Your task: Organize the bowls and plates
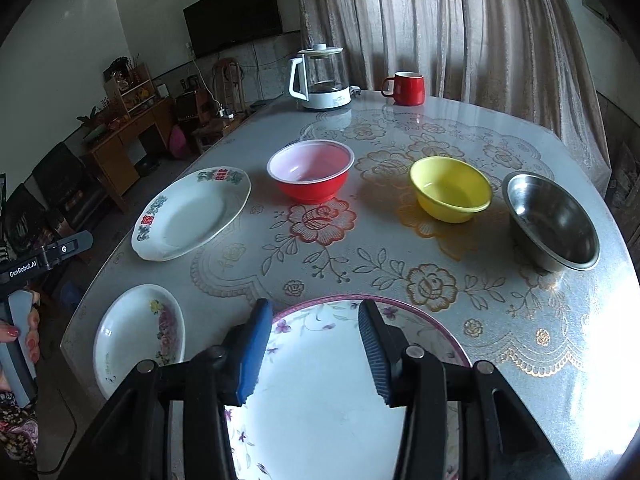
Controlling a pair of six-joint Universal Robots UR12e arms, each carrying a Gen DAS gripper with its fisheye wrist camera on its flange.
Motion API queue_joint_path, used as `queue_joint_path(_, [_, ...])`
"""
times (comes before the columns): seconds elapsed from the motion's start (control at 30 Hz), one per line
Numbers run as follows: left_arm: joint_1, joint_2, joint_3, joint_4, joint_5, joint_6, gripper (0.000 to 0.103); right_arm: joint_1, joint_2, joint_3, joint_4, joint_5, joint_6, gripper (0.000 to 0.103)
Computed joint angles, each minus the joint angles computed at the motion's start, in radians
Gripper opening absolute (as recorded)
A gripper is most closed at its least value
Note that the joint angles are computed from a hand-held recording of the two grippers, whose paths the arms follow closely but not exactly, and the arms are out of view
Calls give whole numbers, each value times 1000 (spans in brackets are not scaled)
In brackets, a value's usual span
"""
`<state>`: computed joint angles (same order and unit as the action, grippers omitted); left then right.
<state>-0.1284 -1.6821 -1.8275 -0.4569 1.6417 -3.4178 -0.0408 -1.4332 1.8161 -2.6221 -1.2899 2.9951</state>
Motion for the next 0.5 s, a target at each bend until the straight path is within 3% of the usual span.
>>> queue_joint_path(0.3, [13,-42,40,-49,15,20,102,36,74,-101,98,78,36,48])
queue_joint_path(0.5, [46,-69,68,-62,-70,17,103,57,127,-156,98,110,62,57])
